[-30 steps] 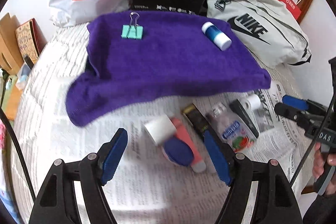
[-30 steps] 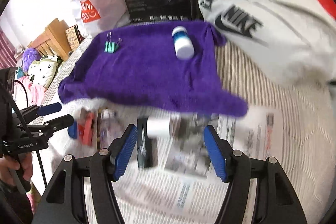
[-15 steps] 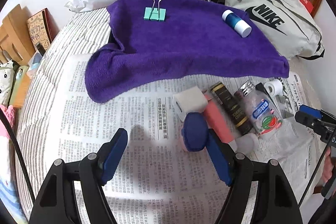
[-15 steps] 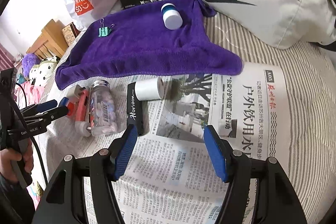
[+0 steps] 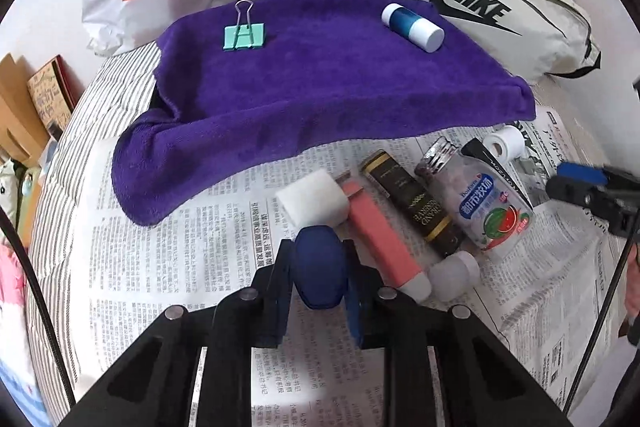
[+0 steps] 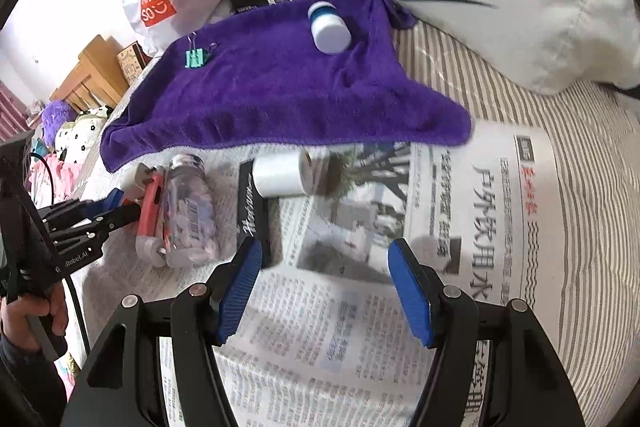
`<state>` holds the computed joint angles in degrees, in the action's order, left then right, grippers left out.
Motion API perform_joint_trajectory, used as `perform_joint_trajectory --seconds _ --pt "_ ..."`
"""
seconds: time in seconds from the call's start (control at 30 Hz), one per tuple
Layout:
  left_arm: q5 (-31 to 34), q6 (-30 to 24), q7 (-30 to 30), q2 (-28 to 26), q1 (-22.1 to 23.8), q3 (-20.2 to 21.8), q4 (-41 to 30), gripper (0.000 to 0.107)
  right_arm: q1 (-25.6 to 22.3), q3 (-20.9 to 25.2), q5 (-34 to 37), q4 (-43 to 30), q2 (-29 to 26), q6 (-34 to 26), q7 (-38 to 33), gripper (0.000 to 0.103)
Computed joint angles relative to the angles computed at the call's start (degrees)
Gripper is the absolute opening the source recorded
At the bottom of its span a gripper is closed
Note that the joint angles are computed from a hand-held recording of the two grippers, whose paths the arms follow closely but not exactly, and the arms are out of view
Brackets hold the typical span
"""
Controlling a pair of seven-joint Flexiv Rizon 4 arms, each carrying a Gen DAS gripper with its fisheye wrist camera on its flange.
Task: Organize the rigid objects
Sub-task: 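Grasp the blue-capped pink tube with the left tool while the right tool grasps the white roll, then set the tube beside the clip on the towel while the right tool sets the roll beside the bottle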
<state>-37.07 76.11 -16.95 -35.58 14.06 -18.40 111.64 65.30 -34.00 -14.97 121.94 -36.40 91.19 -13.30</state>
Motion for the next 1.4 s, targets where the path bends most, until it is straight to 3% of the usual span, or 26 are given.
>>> perform_joint_trajectory --seconds 0.1,0.33,0.4,0.47,0.97,1.07,1.13,1.4 --pt "0.1 0.9 0.7 -0.1 0.3 -0.6 0.4 0.022 -0.6 -0.4 -0.6 -2.0 -1.1 -0.6 -0.4 0.065" --pt "0.1 -1.9 0.2 -0.1 0.3 0.2 -0.5 0.022 -6.3 3.9 -2.0 -7.9 -4.1 -2.1 -0.7 0.062" --pt "-0.4 -2.5 0.5 0.0 0.4 0.2 -0.6 0.022 -6.9 4.1 -3.0 -9.1 -4.9 -2.8 -0.3 0.054" --pt "-1.0 -3.0 1.0 0.0 0.5 0.2 -0.7 0.022 -8.1 5.2 -4.5 -10.2 -5.0 -4.8 -0.2 0.038" --pt "-5.2 -4.2 7.4 -0.6 0.4 -0.4 -1.5 0.022 -14.3 11.5 -15.1 -12.5 -2.8 -14.7 4.6 0.031" --pt "-5.9 -6.6 7.9 -0.6 0.7 0.0 -2.1 0.022 -14.9 12.4 -17.1 -12.0 -2.0 -15.9 6.6 0.031" --pt "-6.3 -9.1 7.3 -0.6 0.6 1.1 -2.8 0.022 -14.5 12.0 -18.7 -10.9 -1.3 -15.7 9.1 0.03" --pt "-9.9 -10.9 8.1 0.2 0.3 2.8 -3.1 0.022 -14.2 11.0 -27.5 -7.0 1.6 -12.3 15.9 0.03"
